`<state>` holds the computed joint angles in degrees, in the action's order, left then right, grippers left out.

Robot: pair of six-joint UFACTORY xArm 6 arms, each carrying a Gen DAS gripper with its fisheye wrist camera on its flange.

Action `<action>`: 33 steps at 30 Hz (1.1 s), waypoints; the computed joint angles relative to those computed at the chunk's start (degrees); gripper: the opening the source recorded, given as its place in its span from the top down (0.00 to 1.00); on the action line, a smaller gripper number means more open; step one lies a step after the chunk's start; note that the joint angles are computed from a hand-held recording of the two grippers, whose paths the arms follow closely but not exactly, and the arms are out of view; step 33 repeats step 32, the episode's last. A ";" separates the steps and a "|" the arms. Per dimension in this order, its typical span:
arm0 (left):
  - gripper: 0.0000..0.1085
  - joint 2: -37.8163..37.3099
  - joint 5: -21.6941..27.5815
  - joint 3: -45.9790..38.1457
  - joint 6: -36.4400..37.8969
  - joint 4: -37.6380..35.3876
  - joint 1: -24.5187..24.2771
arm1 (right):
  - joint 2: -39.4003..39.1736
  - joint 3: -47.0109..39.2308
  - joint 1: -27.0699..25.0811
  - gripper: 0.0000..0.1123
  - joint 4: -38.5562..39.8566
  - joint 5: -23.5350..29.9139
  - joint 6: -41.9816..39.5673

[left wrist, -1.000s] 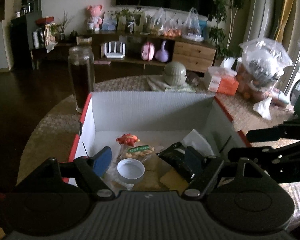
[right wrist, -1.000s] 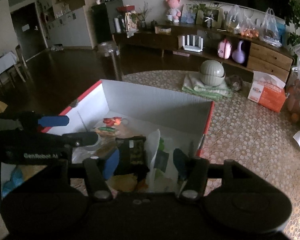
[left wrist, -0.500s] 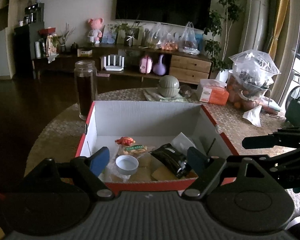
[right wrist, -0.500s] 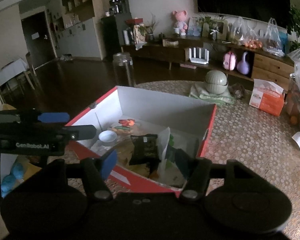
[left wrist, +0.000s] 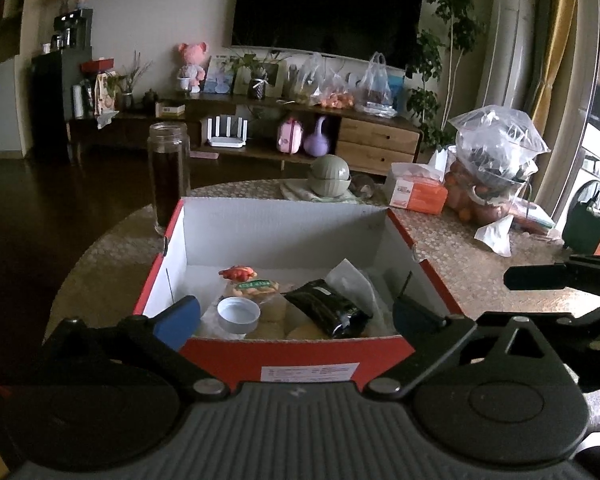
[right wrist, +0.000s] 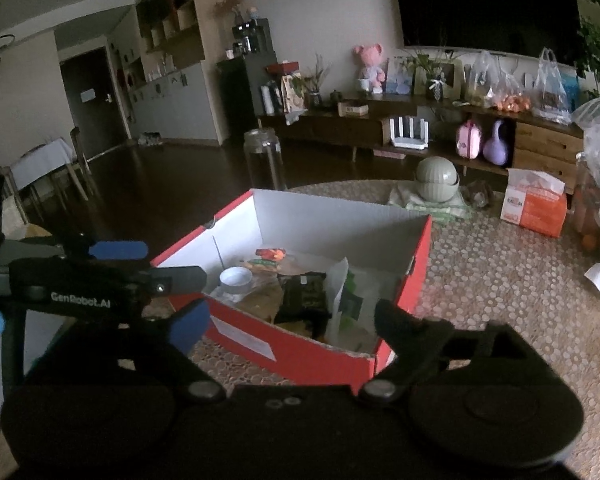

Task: Organize objects

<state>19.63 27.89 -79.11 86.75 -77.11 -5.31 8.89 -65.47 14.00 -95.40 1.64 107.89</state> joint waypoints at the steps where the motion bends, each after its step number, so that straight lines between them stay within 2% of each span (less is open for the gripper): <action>1: 0.05 -0.40 -0.91 0.57 1.01 -0.80 -0.29 | -0.30 0.11 0.06 0.18 -1.49 0.22 1.49; 7: 0.05 -2.84 -0.87 3.58 4.19 -2.28 -0.61 | -0.87 0.36 -0.38 0.18 -6.15 -0.66 7.26; 13: 0.05 -3.91 -0.67 5.02 1.05 0.29 -0.74 | -0.67 0.46 -0.27 0.17 -8.66 -0.95 10.63; 17: 0.05 -4.30 -3.92 5.88 2.43 -0.82 -1.84 | -0.75 0.60 -0.33 0.17 -10.09 -0.83 12.59; 24: 0.05 -4.61 -5.71 6.32 5.13 -2.66 -2.53 | -0.57 0.46 -0.84 0.17 -10.81 -1.24 14.11; 33: 0.05 -4.99 -3.43 6.57 3.97 -0.94 -1.87 | -0.99 1.19 -0.55 0.17 -11.04 0.00 15.32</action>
